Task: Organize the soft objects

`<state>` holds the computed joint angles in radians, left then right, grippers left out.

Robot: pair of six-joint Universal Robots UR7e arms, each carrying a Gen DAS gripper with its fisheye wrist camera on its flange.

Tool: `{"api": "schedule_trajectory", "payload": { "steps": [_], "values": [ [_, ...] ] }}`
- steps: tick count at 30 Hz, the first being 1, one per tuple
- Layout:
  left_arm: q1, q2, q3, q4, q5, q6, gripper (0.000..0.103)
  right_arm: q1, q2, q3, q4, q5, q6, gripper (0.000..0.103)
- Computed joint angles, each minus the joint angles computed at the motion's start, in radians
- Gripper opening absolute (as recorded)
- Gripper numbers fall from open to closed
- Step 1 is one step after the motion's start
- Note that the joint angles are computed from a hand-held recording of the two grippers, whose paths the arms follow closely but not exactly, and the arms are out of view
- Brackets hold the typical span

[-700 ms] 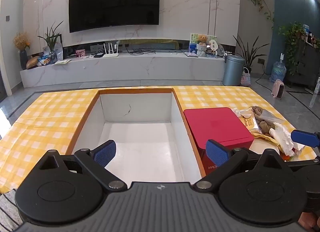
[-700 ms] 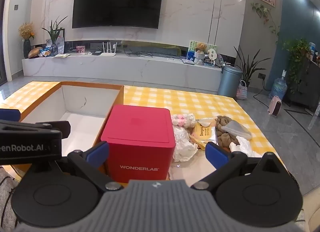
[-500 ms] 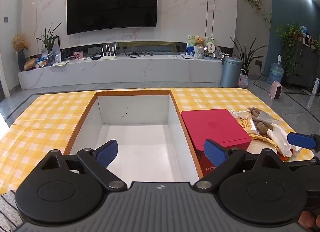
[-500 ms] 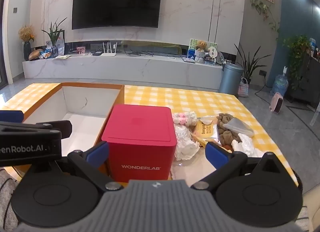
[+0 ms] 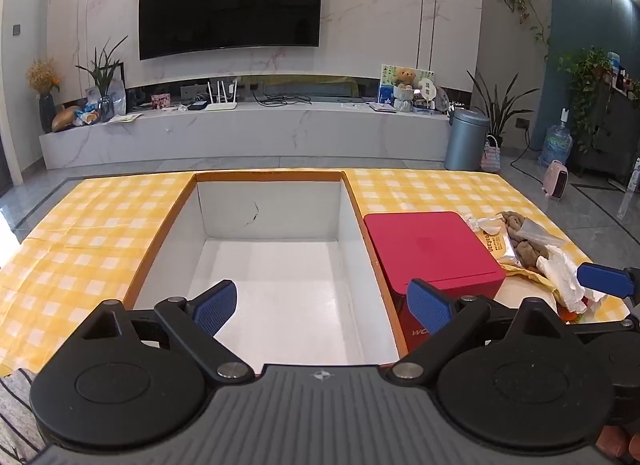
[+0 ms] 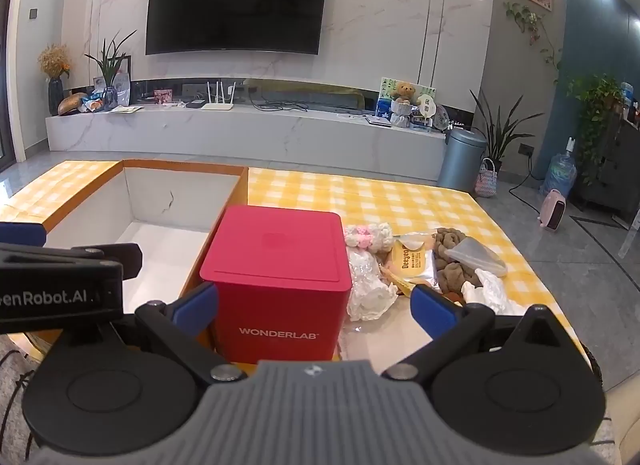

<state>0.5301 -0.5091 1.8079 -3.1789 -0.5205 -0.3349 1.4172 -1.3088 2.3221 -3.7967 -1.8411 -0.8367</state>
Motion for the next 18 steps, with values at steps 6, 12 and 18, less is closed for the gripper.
{"api": "schedule_trajectory", "payload": {
  "steps": [6, 12, 18],
  "values": [
    [0.001, 0.001, -0.001, 0.006, 0.002, 0.004, 0.103, -0.001, -0.001, -0.002, 0.011, -0.003, 0.001, 0.1],
    [0.002, 0.001, -0.002, 0.01, 0.003, 0.005, 0.103, -0.007, 0.0, -0.008, 0.032, -0.003, 0.01, 0.1],
    [0.002, 0.001, -0.002, 0.008, 0.003, 0.006, 0.103, -0.008, 0.005, -0.009, 0.024, -0.002, 0.003, 0.1]
  ]
}}
